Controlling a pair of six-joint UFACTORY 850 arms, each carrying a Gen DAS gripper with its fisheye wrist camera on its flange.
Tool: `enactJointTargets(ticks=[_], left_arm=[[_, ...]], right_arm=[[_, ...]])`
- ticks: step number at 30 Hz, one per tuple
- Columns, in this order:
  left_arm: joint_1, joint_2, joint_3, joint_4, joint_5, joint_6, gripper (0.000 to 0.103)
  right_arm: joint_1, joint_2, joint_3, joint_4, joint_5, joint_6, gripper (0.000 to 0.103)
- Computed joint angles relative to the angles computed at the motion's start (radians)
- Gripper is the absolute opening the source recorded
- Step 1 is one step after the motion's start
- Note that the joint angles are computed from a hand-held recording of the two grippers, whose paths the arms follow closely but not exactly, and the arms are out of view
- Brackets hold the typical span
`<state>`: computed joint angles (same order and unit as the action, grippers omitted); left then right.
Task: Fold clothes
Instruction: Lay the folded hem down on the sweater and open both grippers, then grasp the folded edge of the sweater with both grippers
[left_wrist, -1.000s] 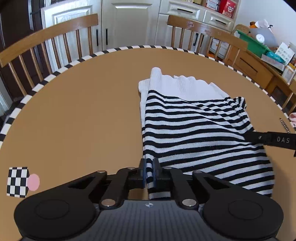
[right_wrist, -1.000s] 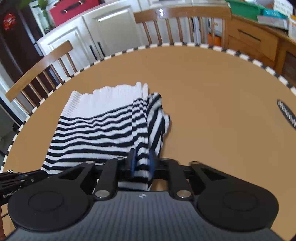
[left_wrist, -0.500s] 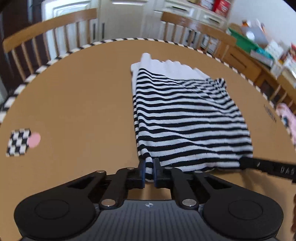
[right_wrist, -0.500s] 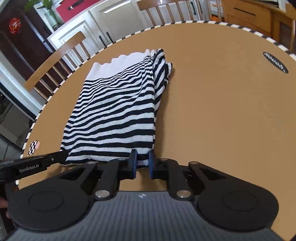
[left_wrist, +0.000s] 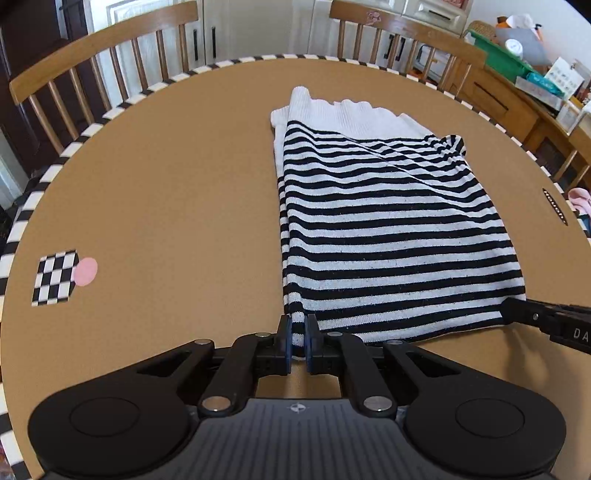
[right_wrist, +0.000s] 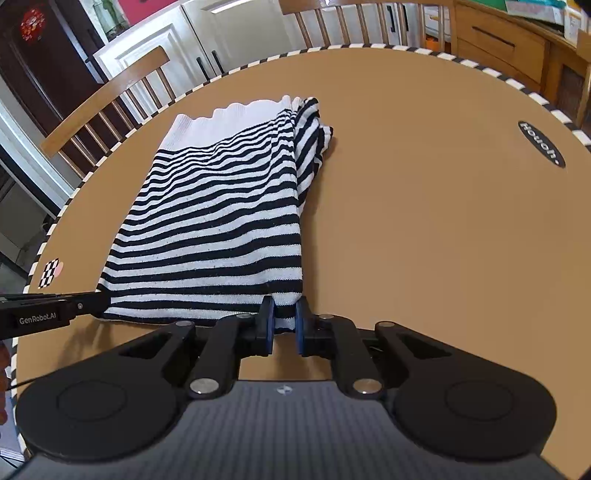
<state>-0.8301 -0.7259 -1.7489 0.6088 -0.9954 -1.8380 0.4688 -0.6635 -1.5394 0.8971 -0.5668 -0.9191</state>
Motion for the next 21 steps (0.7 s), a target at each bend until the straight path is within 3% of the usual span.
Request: enactJointTargets(ticks=[16, 18, 21], left_arm=[[-0.100, 0.001, -0.022, -0.089, -0.036, -0.015, 0.007], [-0.118, 0.007, -0.017, -0.099, -0.030, -0.011, 0.008], [-0.136, 0.030, -0.010, -0.133, -0.054, 0.000, 0.019]], right_arm=[[-0.032, 0.127, 0.151, -0.092, -0.077, -0.069, 0.011], [-0.042, 0.139, 0.160, -0.124, -0.110, -0.061, 0.017], [-0.055, 0.159, 0.158, -0.177, -0.147, -0.034, 0.031]])
